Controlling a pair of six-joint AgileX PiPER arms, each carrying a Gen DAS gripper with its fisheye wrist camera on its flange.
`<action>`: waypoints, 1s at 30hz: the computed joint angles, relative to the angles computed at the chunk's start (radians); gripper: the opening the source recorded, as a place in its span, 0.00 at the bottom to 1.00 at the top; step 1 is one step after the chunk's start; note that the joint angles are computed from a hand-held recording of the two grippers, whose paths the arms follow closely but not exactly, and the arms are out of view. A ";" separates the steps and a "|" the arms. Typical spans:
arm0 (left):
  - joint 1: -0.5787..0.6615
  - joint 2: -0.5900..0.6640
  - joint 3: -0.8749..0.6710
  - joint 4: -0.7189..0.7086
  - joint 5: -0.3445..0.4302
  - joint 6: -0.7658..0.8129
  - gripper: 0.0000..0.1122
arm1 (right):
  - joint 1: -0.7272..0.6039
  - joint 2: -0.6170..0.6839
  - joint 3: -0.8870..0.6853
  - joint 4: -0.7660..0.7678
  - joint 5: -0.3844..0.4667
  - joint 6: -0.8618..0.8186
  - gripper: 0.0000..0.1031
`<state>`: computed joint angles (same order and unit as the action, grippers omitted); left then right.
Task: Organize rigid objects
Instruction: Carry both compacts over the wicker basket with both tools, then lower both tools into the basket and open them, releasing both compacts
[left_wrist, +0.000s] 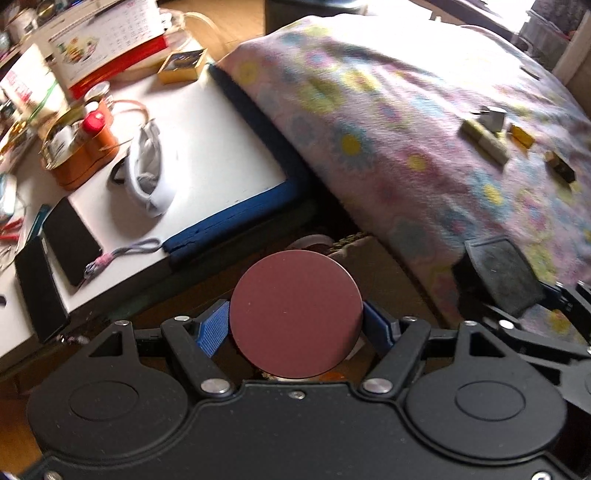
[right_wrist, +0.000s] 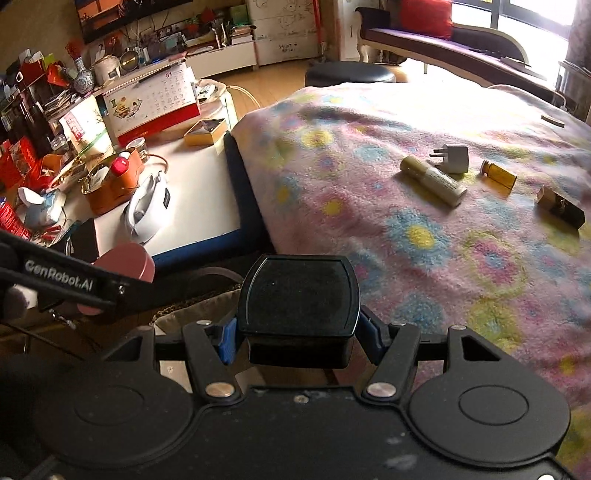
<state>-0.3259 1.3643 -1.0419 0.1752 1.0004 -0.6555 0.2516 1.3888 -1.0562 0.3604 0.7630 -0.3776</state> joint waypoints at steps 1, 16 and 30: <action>0.008 0.001 0.004 -0.005 0.002 -0.002 0.63 | -0.003 -0.002 0.002 0.004 0.002 -0.010 0.60; 0.001 0.067 -0.035 -0.036 0.030 0.011 0.63 | -0.044 0.006 0.063 0.067 0.106 -0.151 0.61; -0.017 0.085 -0.036 -0.025 0.046 -0.004 0.63 | -0.044 0.018 0.065 0.046 0.127 -0.142 0.61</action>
<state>-0.3430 1.4493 -1.0774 0.1504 1.0467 -0.6598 0.2077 1.4070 -0.9913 0.4067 0.8895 -0.5195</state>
